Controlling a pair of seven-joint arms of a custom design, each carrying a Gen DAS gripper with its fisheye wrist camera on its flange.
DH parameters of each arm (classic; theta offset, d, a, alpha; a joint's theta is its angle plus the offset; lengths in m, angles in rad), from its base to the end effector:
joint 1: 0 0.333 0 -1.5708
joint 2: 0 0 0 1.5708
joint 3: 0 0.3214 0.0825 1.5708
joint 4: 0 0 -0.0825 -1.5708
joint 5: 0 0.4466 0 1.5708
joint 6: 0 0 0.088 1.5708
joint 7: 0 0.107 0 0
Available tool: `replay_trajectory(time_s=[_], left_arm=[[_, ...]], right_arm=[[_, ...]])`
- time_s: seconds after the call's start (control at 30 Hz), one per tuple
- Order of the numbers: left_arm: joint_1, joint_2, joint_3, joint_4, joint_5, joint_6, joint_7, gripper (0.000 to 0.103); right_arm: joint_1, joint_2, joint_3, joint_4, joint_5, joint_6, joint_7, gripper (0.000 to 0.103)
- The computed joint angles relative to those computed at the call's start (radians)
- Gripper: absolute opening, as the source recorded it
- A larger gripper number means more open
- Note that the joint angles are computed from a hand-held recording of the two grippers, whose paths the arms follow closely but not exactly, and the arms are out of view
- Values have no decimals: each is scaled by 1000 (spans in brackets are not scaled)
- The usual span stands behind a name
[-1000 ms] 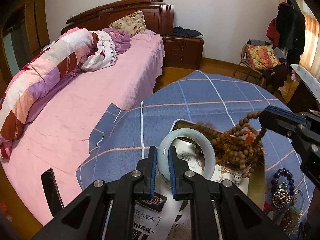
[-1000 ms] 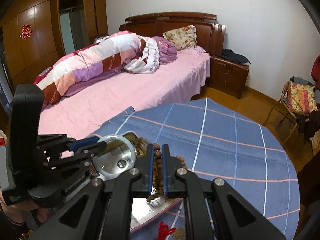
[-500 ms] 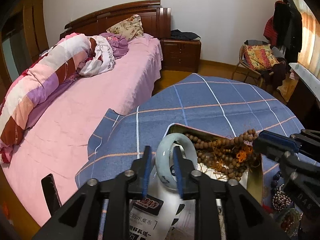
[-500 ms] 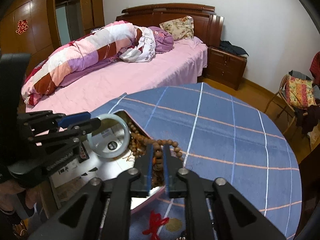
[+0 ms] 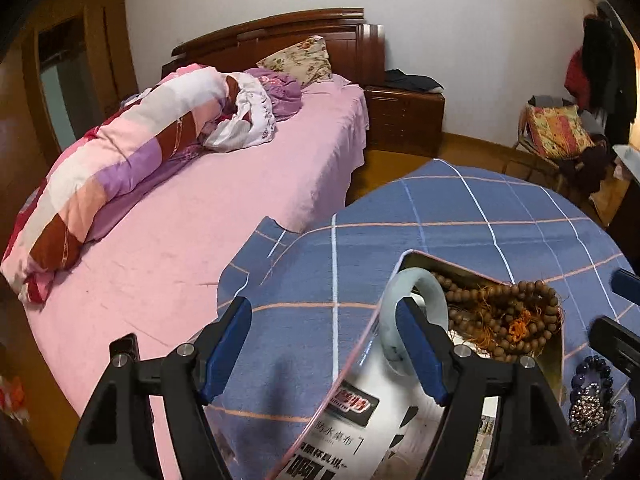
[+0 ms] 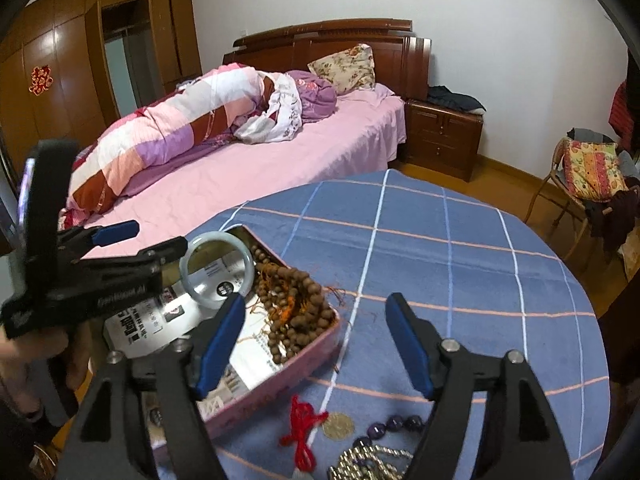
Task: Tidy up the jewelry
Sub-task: 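Open the left tool to drop the white bangle into the tin while the right tool releases the beads, then move the left tool to the green jade bangle and close on it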
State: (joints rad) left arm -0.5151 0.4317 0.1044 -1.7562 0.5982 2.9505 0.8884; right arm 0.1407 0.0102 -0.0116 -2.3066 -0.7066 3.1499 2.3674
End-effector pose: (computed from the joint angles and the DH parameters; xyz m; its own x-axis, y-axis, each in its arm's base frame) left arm 0.6708 -0.3425 0.3732 -0.2747 -0.9602 -0.0513 -0.6534 0.2256 -0.7226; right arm 0.5813 0.1337 0.3885 0.0721 -0.9949 -0.0699 -0.6777 0.0026 -0.7354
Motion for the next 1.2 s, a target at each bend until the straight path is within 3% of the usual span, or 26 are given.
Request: replay_trajectory(time_s=[0.13, 0.37, 0.6, 0.73, 0.77, 0.87, 0.97, 1.13, 1.2], left_arm=[[-65, -56, 78, -70, 99, 51, -114, 75], [-129, -162, 127, -198, 322, 148, -333, 75], [-136, -229, 81, -262, 513, 179, -488, 75], [-66, -249, -33, -310, 450, 190, -399, 75], [-31, -251, -83, -326, 400, 191, -332, 75], [6, -250, -155, -355, 296, 186, -213, 75], [13, -243, -190, -368, 189, 170, -98, 75], [-23, -244, -180, -394, 97, 176, -17, 75], [-10, -248, -205, -409, 25, 185, 50, 75]], right_arm=[[-39, -79, 8, -78, -69, 2, 45, 79], [-156, -218, 69, -226, -26, 5, 33, 84], [-204, -321, 93, -350, 86, 13, -20, 85], [-215, -372, 102, -423, 145, 27, -45, 85], [-219, -384, 107, -440, 156, 28, -52, 85], [-252, -413, 150, -487, 185, 32, -63, 85], [-280, -440, 192, -529, 206, 38, -75, 85], [-348, -463, 282, -564, 223, 49, -88, 85], [-345, -459, 279, -569, 233, 56, -99, 87]])
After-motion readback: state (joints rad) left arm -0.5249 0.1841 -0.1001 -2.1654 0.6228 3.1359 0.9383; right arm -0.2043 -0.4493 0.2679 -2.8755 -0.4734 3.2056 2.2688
